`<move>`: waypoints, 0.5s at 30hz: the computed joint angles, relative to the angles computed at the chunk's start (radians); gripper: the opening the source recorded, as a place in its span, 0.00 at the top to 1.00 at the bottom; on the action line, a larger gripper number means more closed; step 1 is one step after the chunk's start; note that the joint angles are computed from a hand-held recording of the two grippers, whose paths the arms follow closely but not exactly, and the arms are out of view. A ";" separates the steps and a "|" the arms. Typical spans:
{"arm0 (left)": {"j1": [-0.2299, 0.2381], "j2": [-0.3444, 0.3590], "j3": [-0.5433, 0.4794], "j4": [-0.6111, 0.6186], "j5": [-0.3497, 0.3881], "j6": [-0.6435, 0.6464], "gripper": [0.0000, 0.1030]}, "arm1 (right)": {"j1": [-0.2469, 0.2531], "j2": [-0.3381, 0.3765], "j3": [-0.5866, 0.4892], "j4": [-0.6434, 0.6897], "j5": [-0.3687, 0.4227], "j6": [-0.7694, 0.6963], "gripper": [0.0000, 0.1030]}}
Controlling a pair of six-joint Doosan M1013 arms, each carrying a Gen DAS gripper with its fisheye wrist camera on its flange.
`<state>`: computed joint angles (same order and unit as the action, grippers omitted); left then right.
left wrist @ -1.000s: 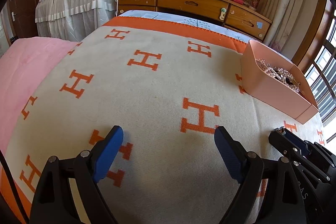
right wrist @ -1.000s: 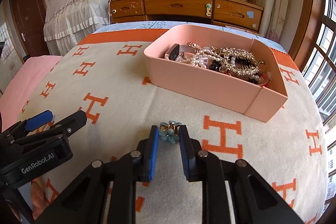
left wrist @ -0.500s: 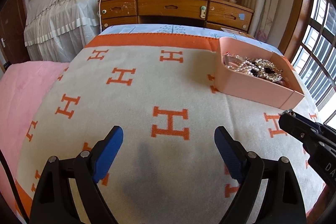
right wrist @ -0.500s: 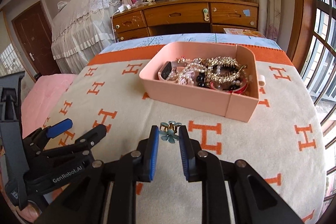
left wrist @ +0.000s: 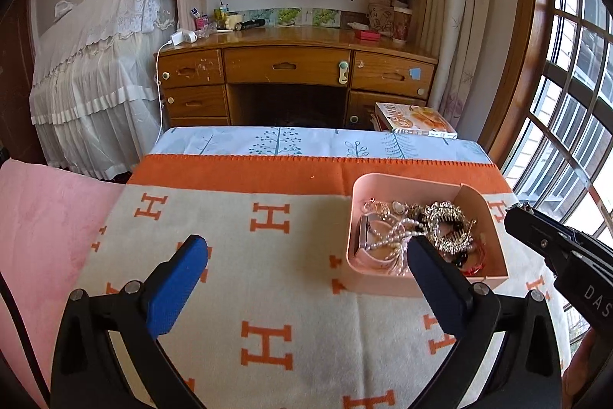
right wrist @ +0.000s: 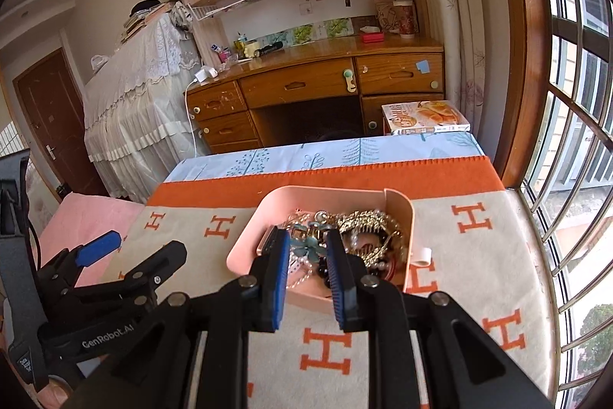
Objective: Organize jewelry
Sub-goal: 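Carry the flower brooch with the right tool into the pink box and open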
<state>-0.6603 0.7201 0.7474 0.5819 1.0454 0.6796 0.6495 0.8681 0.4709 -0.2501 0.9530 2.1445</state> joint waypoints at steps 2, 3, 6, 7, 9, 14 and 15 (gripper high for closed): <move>0.006 0.021 -0.042 -0.019 0.009 0.019 0.01 | -0.001 0.021 -0.038 -0.027 0.034 0.021 0.81; 0.008 0.033 -0.065 -0.027 0.015 0.031 0.01 | -0.002 0.026 -0.044 -0.035 0.039 0.027 0.81; 0.014 0.072 -0.137 -0.059 0.043 0.066 0.01 | -0.008 0.052 -0.090 -0.022 0.084 0.022 0.80; 0.017 0.082 -0.155 -0.075 0.048 0.077 0.01 | -0.011 0.055 -0.094 -0.001 0.089 0.016 0.80; 0.020 0.094 -0.178 -0.102 0.051 0.089 0.01 | -0.016 0.049 -0.080 0.021 0.088 0.016 0.77; 0.019 0.097 -0.181 -0.122 0.046 0.083 0.01 | -0.017 0.015 -0.012 0.001 0.045 0.065 0.67; 0.018 0.095 -0.177 -0.122 0.046 0.081 0.01 | -0.017 0.007 0.001 0.000 0.036 0.073 0.67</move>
<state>-0.6424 0.8147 0.5703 0.4601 1.0915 0.7602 0.6327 0.8755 0.4720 -0.2499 0.9894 2.2175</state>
